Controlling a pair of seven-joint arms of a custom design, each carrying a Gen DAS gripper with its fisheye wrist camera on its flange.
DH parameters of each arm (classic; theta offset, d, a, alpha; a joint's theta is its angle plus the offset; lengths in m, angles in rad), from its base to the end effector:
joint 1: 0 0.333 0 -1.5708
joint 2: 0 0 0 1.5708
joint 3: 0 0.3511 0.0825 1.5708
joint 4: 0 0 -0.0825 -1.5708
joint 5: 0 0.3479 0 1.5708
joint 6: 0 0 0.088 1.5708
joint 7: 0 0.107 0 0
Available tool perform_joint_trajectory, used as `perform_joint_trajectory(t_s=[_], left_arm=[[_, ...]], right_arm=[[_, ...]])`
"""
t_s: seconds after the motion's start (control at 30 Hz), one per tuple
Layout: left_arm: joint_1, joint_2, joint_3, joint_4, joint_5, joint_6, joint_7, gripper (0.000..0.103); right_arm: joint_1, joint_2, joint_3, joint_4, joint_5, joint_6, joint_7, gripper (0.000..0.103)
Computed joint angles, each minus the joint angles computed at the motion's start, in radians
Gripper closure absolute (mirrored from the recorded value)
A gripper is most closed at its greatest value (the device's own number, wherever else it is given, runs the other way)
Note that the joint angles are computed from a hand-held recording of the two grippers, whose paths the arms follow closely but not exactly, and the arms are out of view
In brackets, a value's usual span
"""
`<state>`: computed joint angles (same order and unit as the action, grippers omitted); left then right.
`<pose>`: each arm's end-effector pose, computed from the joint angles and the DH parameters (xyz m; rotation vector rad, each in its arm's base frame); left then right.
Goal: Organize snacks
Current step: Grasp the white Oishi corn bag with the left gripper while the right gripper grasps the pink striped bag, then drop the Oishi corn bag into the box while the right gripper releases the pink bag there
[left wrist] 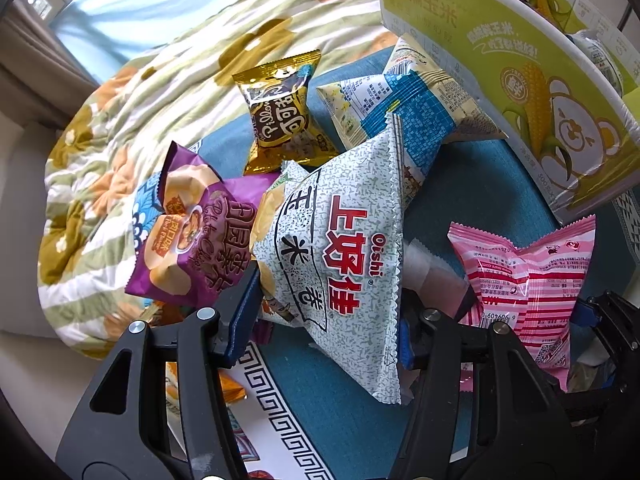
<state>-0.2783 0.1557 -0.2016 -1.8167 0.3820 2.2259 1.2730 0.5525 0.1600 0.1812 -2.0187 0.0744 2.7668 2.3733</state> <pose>0.5417 -0.2603 0.5290 -1.5592 2.2788 -0.1674 0.4534 0.3963 0.4966 -1.6716 1.9252 0.0839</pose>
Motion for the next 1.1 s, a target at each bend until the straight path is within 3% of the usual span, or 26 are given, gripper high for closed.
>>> perform_joint_trajectory(t_s=[0.1, 0.2, 0.7, 0.93, 1.1], left_arm=[[0.001, -0.013, -0.001, -0.011, -0.002, 0.01, -0.002, 0.052], [0.001, -0.025, -0.004, -0.021, -0.003, 0.016, -0.008, 0.052], [0.035, -0.18, -0.019, -0.092, -0.097, 0.106, 0.053, 0.052], [0.047, -0.225, -0.023, -0.065, -0.176, 0.172, 0.119, 0.052], [0.049, -0.209, -0.033, 0.005, -0.159, 0.207, 0.124, 0.052]], right_arm=[[0.001, -0.01, -0.001, -0.01, -0.007, 0.009, 0.005, 0.043], [0.009, -0.017, -0.01, -0.009, -0.046, -0.001, 0.032, 0.048], [0.028, -0.086, -0.015, 0.034, -0.279, -0.064, 0.194, 0.051], [0.015, -0.122, 0.002, 0.097, -0.334, -0.124, 0.211, 0.051], [0.0, -0.155, 0.002, 0.138, -0.403, -0.142, 0.219, 0.051]])
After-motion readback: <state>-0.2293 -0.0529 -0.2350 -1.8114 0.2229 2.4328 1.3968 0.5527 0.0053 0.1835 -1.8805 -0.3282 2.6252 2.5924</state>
